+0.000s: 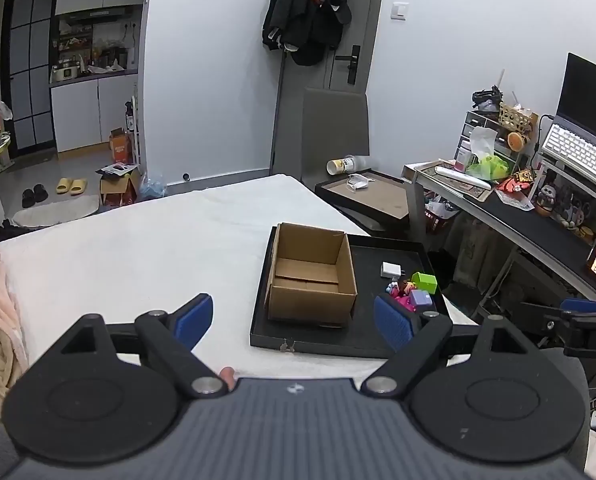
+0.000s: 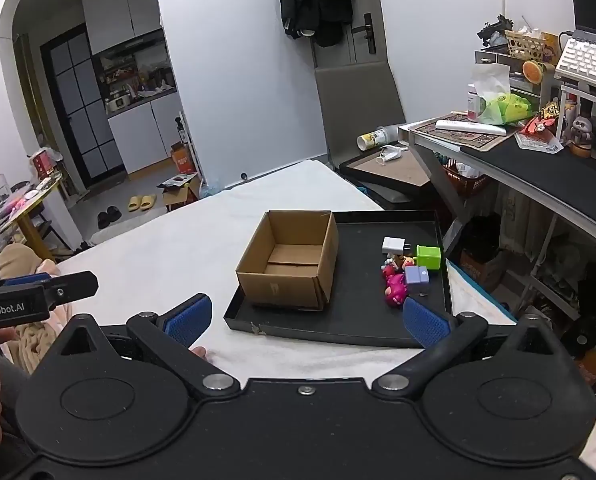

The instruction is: Organize rigid objects

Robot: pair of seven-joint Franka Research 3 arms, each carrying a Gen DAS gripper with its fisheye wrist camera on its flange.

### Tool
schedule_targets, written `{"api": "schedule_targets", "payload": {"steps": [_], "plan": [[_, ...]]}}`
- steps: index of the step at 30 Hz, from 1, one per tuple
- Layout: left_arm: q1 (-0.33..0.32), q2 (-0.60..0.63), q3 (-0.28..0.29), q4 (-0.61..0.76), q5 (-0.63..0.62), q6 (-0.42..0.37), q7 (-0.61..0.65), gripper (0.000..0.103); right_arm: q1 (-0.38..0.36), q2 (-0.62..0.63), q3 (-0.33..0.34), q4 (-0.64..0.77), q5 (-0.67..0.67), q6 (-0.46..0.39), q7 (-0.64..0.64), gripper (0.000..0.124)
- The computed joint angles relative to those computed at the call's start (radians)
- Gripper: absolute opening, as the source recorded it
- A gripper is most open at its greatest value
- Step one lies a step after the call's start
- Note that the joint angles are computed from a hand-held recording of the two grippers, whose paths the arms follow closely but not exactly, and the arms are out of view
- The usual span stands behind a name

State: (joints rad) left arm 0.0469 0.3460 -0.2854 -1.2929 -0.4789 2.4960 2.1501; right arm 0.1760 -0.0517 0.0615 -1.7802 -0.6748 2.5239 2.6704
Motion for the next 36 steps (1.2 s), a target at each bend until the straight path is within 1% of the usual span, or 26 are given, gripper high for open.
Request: {"api": "schedule_targets", "payload": {"steps": [3, 15, 36], "plan": [[0.005, -0.006, -0.004, -0.016, -0.010, 0.009, 0.013, 0.087, -0.001, -0.002, 0.000, -0.004, 0.001, 0.001, 0.001, 0.103], [0.000, 0.006, -0.004, 0.003, -0.002, -0.017, 0.013, 0.087, 0.002, 0.002, 0.000, 0.006, 0.008, -0.012, -0.011, 0.103], [0.001, -0.008, -0.002, -0.020, -0.026, -0.029, 0.038, 0.087, 0.009, 0.010, -0.004, 0.022, 0.008, -0.031, -0.016, 0.103]]}}
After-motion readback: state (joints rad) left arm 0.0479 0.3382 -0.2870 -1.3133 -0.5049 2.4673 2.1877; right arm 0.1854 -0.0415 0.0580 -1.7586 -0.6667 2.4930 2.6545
